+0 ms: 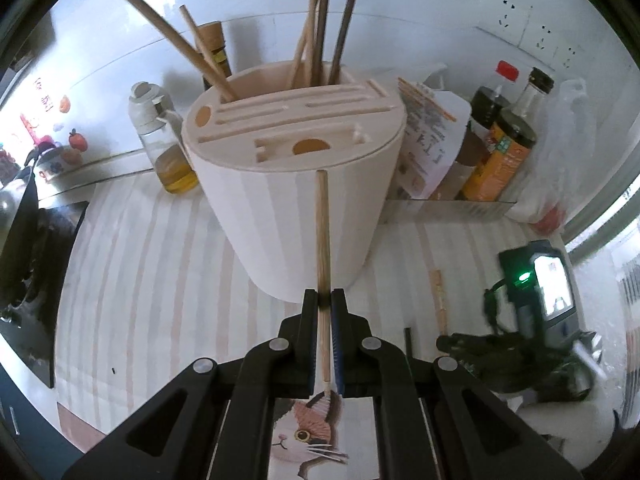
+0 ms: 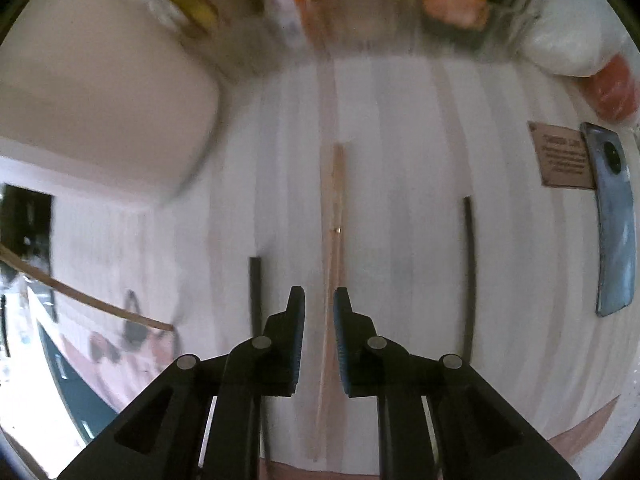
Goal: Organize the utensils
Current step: 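Lift both light chopsticks upright and carry them over the cream holder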
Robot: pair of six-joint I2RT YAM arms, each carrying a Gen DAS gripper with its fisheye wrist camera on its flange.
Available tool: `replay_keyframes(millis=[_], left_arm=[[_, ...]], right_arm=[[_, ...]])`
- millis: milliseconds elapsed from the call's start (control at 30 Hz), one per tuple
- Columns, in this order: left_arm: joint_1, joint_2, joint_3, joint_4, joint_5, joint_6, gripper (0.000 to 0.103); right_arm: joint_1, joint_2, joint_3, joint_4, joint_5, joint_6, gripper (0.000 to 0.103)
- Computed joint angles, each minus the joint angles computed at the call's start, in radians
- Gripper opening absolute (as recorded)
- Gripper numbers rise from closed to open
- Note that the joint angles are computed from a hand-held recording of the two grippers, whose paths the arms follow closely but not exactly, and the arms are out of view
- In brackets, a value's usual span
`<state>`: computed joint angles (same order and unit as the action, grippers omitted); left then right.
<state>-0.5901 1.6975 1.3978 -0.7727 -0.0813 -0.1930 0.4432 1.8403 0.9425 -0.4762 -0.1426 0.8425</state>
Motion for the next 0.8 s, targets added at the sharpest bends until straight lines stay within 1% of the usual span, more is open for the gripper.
replay_keyframes(millis=[33,67,100,133,200,267,333,433,567,667,700,800], left_arm=[[0.003,-0.001,-0.004,0.002,-0.002,0.0,0.004],[0.005,-0.003,-0.008,0.004,-0.009,0.0,0.004],[0.009,-0.003,-0.011,0.005,-0.007,-0.001,0.004],[0.012,-0.002,-0.012,0.005,-0.005,-0.003,0.004],[0.016,-0.002,-0.015,0.007,-0.008,-0.007,0.004],[0.021,-0.005,-0.017,0.004,-0.004,-0.012,0.004],[0.02,-0.011,-0.017,0.001,-0.008,-0.013,0.004],[0.019,-0.018,-0.018,-0.003,-0.003,-0.015,0.004],[0.007,-0.03,-0.015,-0.014,-0.006,-0.018,0.004],[-0.005,-0.04,-0.007,-0.023,-0.009,-0.016,0.004],[-0.008,-0.041,-0.005,-0.025,-0.008,-0.016,0.004],[-0.019,-0.056,0.012,-0.041,0.0,-0.019,0.004]], right_arm=[[0.009,0.038,0.026,-0.024,0.007,0.001,0.014],[0.021,0.032,0.024,-0.019,0.035,0.014,0.014],[0.03,0.047,0.044,-0.041,0.047,0.008,0.012],[0.04,0.054,0.057,-0.056,0.071,0.009,0.007],[0.055,0.064,0.071,-0.074,0.097,0.014,0.007],[0.064,0.049,0.046,-0.049,0.107,0.026,0.006],[0.078,0.011,-0.008,-0.003,0.128,0.055,0.006],[0.105,-0.095,-0.119,0.072,0.154,0.109,0.006],[0.149,-0.259,-0.221,0.099,0.224,0.176,0.006],[0.187,-0.378,-0.268,0.085,0.291,0.222,0.006],[0.193,-0.399,-0.261,0.072,0.309,0.229,0.006],[0.195,-0.493,-0.27,0.032,0.36,0.226,0.006]])
